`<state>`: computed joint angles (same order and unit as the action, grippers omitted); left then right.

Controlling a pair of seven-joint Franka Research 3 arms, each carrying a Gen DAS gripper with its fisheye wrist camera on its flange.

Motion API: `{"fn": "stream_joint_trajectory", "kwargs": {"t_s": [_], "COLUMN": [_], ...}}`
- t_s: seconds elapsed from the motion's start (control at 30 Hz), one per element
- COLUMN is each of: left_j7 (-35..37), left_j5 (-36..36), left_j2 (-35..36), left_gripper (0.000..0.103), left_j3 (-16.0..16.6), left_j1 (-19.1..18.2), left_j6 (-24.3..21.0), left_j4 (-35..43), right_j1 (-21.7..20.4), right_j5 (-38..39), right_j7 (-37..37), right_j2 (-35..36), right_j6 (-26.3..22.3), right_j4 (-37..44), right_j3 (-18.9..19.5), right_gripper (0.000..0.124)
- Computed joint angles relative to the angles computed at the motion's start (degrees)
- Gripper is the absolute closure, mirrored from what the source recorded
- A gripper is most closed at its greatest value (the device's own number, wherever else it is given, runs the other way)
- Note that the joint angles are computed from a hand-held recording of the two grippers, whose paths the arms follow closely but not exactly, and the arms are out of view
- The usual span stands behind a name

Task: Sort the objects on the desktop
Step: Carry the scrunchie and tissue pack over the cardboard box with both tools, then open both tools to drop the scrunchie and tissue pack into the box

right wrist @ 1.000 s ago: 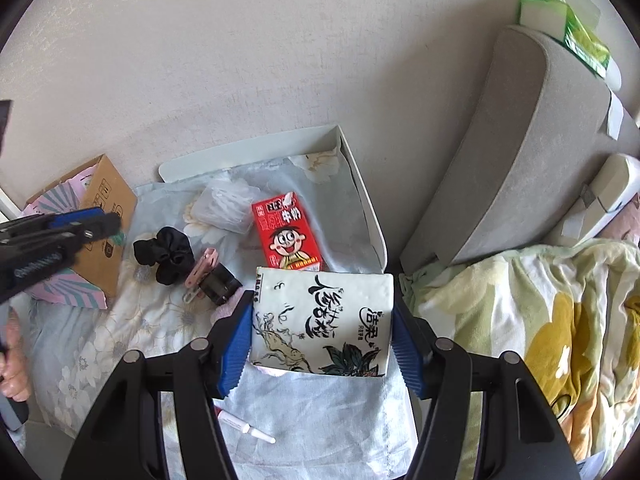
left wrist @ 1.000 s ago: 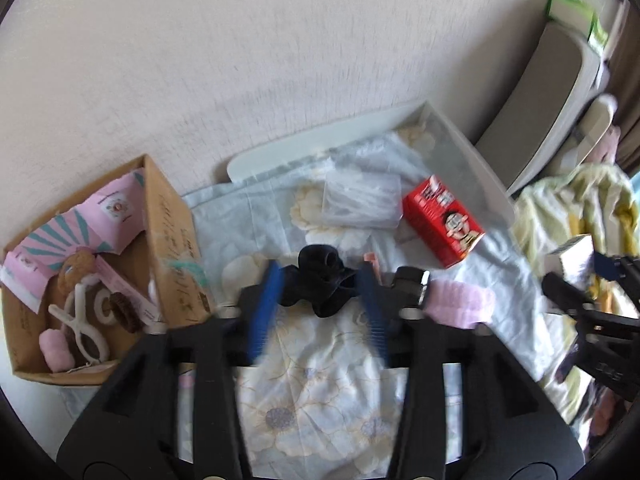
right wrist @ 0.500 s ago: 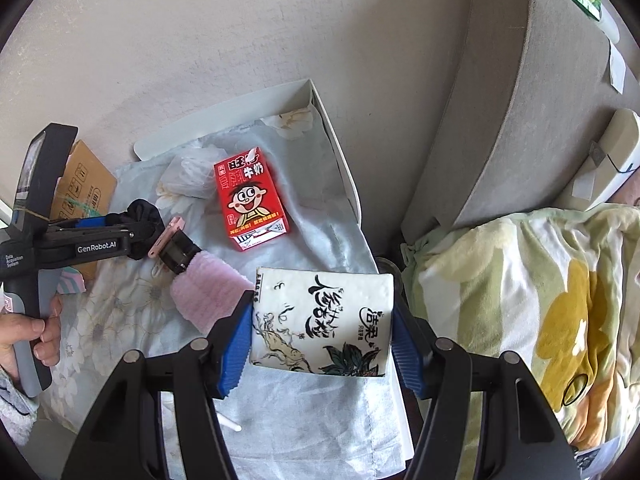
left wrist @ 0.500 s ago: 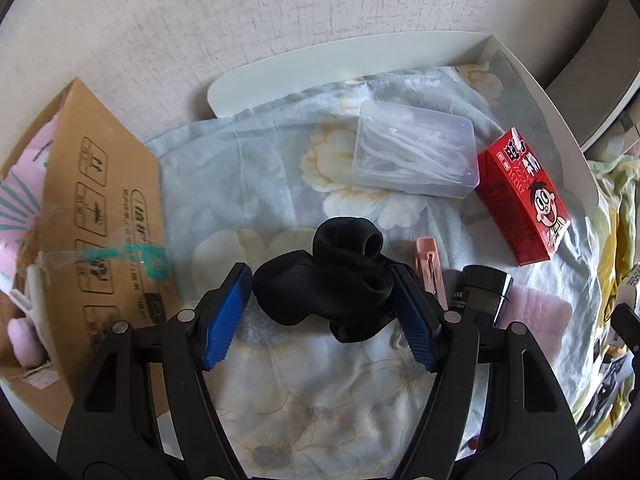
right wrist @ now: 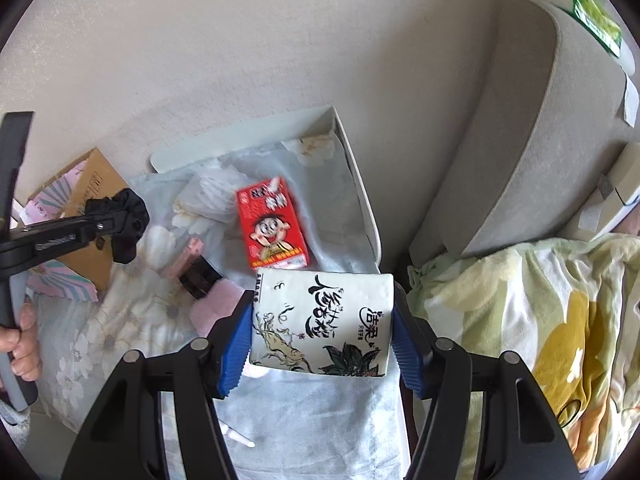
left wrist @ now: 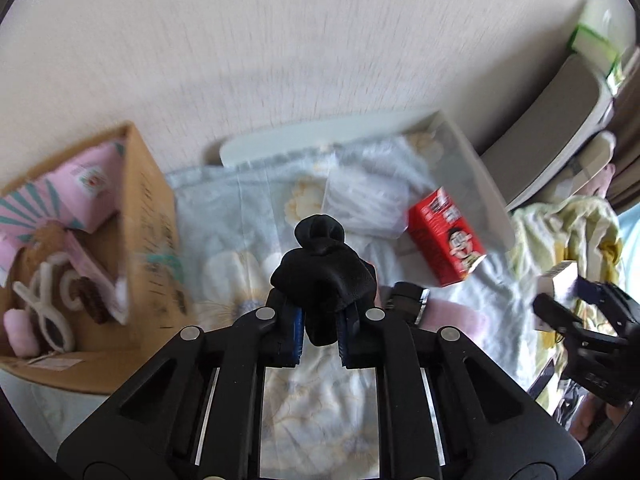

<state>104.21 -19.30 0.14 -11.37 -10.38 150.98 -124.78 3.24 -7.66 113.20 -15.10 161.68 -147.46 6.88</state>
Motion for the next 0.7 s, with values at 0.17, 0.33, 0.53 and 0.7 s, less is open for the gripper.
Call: {"fn": "stream_joint_trajectory", "kwargs": {"t_s": [0.17,0.33,0.53,0.7], "left_j7": [2.99,0.65,-2.40,-2.03], "left_j5": [-3.14,-1.84,3.07,5.52], "left_j2": [-6.70,-12.08,-14.28,-14.00], "left_gripper": [0.092,0.092,0.092,0.091], "left_j3": [2.55,5.97,9.52,11.73], "left_j1": [0.39,1.78,4.58,7.31], "left_j6": [-0.76,-0.82,1.09,1.65], "left_j4": [-1.69,-3.48,-4.39,-4.88], "right_j1": [2.43,2.75,6.40,11.92], "right_j5": [3.11,0.74,0.04,1.75], "right_j7": [-2.48,-2.84,-5.84,-9.94], "right_j2": [-0.96,-0.22,5.25,12.48], "right_j6": [0.51,0.31,1.55,1.76], "right_j4": [2.36,7.30,15.41,23.76], "right_j3": [-0.39,2.01,2.58,2.15], "right_gripper": [0.065,0.065,0.065,0.065]}}
